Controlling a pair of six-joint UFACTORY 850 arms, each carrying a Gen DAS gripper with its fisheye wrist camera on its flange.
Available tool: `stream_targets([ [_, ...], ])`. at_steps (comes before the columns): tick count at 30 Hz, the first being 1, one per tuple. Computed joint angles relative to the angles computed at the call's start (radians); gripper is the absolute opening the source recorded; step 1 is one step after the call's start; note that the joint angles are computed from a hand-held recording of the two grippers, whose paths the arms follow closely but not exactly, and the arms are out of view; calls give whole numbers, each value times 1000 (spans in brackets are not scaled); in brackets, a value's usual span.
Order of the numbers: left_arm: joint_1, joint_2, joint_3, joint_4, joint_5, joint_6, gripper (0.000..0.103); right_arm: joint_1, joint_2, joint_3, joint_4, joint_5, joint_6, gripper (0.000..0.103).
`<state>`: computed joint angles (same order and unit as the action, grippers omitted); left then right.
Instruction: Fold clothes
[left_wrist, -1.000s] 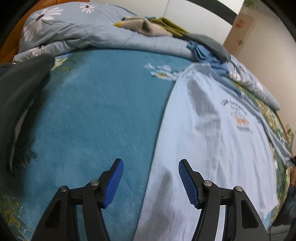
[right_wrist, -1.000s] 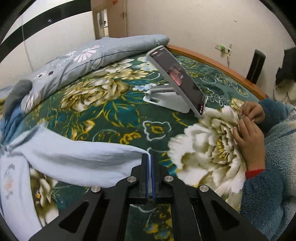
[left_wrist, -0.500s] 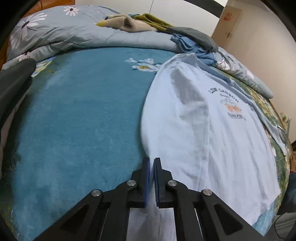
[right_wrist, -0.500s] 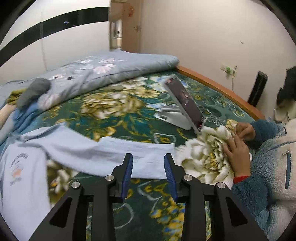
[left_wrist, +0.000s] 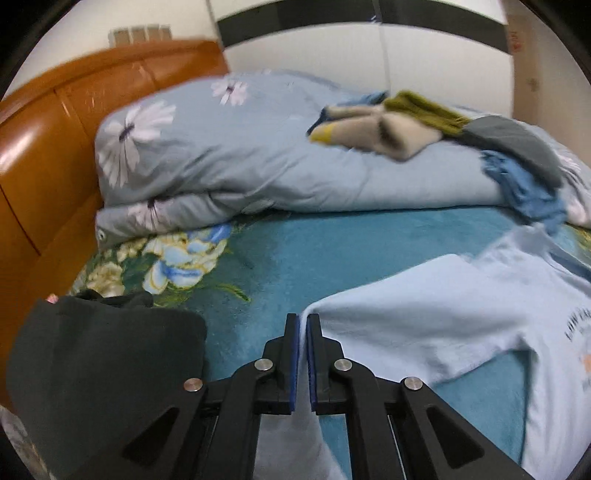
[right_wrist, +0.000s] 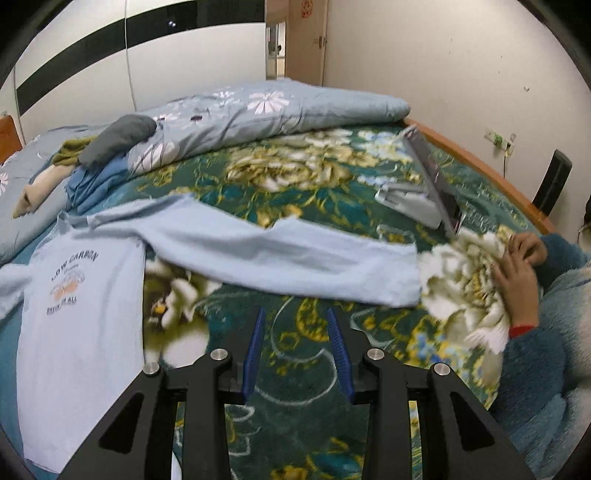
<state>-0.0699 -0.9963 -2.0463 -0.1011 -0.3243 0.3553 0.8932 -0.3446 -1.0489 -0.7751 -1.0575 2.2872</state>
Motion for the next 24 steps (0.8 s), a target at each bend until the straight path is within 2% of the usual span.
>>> stream_targets([
  [2,1,-68,-112,19,-83,-37,6,1,-7,3,2,29,5,36],
  [4,6,-105,-176,-30,-142,-24,8,6,-14,2,-2,52,5,36],
  [5,9,-112,-190,-69,-168,-5,8,9,-17,-1,-7,60,4,36],
  [7,12,-72,-127,-149,-177,37,18,20,-22,-4,-26,88,8,36],
  [9,12,9,4,-239,-130,112,62,31,-22,1,-66,139,32,37],
  [10,17,70,106,-337,-89,212,67,34,-22,4,-84,166,42,39],
  [11,20,124,192,-439,-63,316,68,38,-25,7,-105,205,56,39],
  [13,31,203,317,-629,-96,526,68,45,-33,15,-156,281,88,41],
  [15,55,264,421,-789,-246,720,68,50,-41,23,-208,352,128,41],
  [16,65,283,464,-835,-305,767,68,52,-47,28,-235,386,151,41],
  [18,78,303,527,-849,-444,773,68,60,-66,30,-274,435,209,41],
  [20,76,313,582,-814,-533,761,68,68,-73,42,-311,467,279,41],
  [24,49,382,709,-784,-498,803,67,106,-69,73,-431,472,485,41],
])
